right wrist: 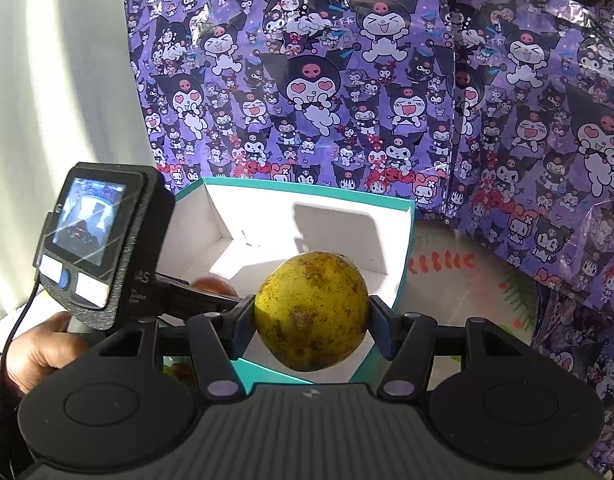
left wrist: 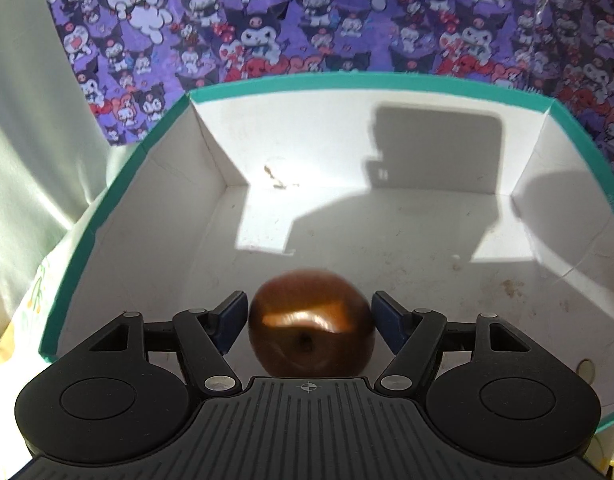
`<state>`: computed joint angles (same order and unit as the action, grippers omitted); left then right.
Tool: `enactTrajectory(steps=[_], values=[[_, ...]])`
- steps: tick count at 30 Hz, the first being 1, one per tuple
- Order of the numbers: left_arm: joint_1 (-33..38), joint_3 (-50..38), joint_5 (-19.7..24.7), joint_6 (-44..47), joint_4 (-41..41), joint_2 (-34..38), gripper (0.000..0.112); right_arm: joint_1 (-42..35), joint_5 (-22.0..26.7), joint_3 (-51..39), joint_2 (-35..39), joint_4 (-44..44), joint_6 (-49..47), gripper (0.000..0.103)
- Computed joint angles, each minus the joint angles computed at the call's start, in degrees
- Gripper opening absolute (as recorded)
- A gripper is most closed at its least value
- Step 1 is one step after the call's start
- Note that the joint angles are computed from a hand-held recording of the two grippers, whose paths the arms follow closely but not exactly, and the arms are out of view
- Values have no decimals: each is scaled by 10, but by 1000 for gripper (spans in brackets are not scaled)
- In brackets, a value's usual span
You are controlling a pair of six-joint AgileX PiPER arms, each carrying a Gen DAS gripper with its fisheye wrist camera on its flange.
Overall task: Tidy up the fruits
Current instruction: 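Release the apple into the teal box with the left tool while the right tool drops the pear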
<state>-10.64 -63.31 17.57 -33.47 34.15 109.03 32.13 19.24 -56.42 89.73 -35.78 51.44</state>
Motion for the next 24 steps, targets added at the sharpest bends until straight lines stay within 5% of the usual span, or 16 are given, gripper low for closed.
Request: enactTrajectory(steps=[6, 13, 17, 24], values=[[2, 43, -12, -11, 0, -59, 79, 0, 2, 2, -2, -12, 18, 58], [11, 173, 2, -128, 46, -247, 87, 6, 10, 0, 1, -57, 70, 58], [32, 223, 11, -101, -2, -333, 88, 7, 13, -11, 13, -52, 66, 58], [18, 264, 24, -166, 81, -386, 89, 15, 17, -44, 67, -69, 81, 58]])
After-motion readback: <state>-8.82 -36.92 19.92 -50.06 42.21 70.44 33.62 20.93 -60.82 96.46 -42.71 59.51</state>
